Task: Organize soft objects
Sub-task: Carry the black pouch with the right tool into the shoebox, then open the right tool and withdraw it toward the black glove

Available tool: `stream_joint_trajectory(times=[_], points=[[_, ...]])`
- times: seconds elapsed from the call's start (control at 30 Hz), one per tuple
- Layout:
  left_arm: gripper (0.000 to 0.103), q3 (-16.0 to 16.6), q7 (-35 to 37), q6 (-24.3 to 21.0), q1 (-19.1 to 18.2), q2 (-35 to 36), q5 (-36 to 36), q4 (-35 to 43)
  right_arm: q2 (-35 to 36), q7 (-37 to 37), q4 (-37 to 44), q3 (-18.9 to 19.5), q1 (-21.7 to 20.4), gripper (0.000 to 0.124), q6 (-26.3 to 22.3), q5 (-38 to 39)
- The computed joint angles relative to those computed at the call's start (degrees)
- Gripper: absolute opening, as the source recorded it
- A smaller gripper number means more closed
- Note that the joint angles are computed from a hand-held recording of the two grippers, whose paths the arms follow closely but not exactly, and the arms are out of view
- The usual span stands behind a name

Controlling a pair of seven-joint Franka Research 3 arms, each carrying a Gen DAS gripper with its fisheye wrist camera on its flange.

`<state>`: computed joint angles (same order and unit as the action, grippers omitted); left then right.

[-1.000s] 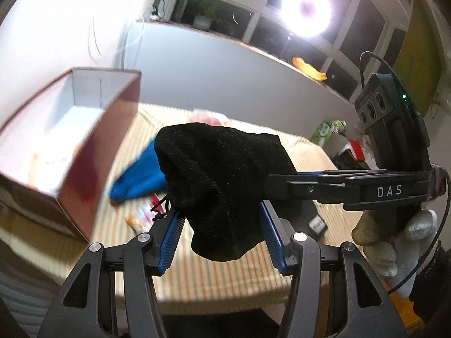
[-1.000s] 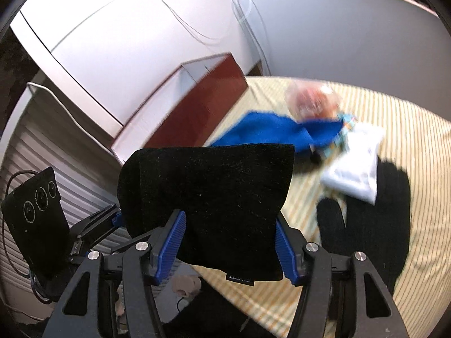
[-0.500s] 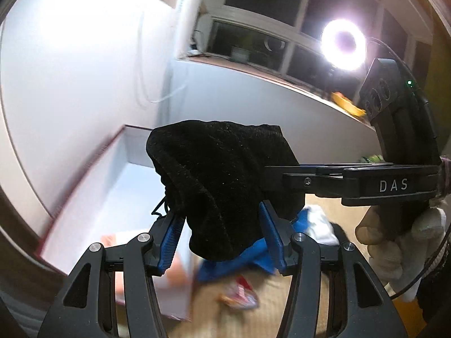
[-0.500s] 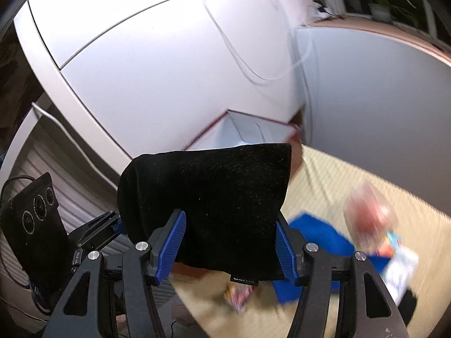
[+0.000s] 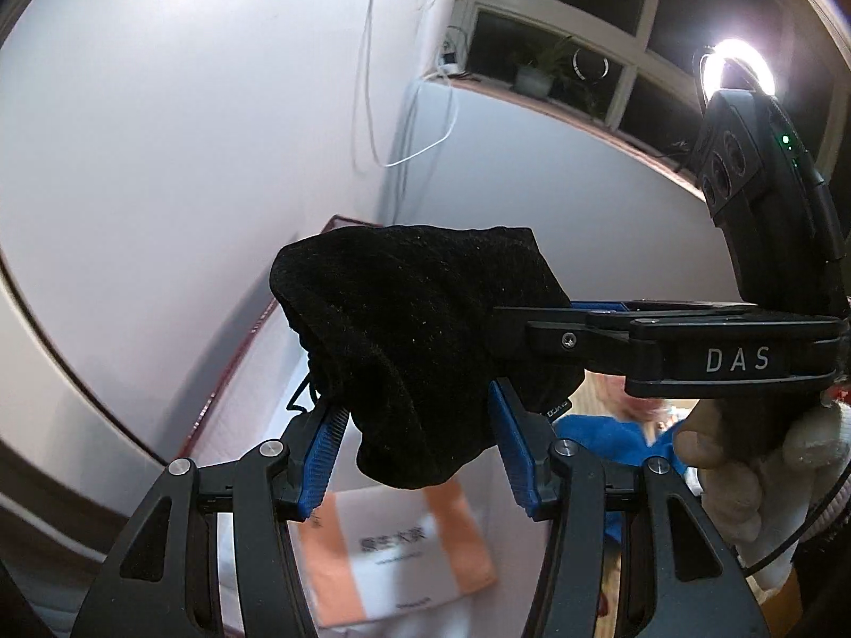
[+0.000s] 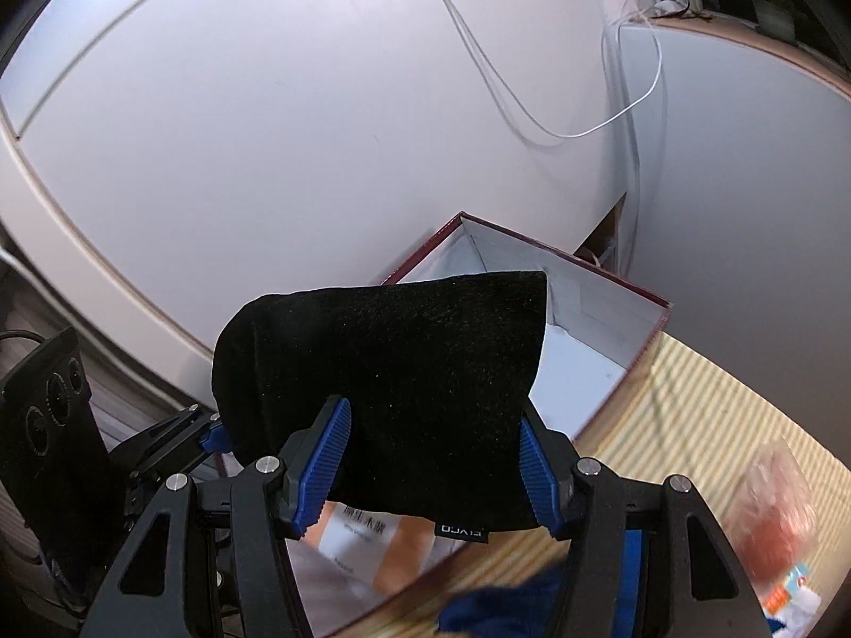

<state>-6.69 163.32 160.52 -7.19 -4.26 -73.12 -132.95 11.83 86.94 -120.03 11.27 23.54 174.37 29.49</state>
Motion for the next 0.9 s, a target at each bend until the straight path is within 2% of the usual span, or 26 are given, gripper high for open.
stream_joint_trajectory(times=[0.2,0.4,0.5,0.73,0.9], points=[[0.053,-0.62,-3.08,2.96,0.13,1.41,3.89,0.27,2.27,1.5,2.29,-1.51,0.92,0.058,-1.32,-2.6],[0.055,-0.79,-5.03,6.5,0.04,1.42,6.05,-0.04,3.05,15.58,3.09,-10.84,8.3,0.063,-2.23,-16.98],[0.058,-0.61,-4.45,7.78,-0.38,0.87,5.24,-0.59,2.49,19.42,2.28,-11.39,8.21,0.065,-2.13,-20.81],[0.058,0.44,-3.55,6.48,-1.07,-1.08,3.89,-1.7,-0.97,26.52,-1.89,-12.39,8.33,0.065,-0.54,-28.01],[0.058,1.79,-1.75,5.13,-2.23,-4.96,1.5,-4.35,-4.81,31.95,-5.34,-12.4,7.94,0.065,-0.52,-34.24]])
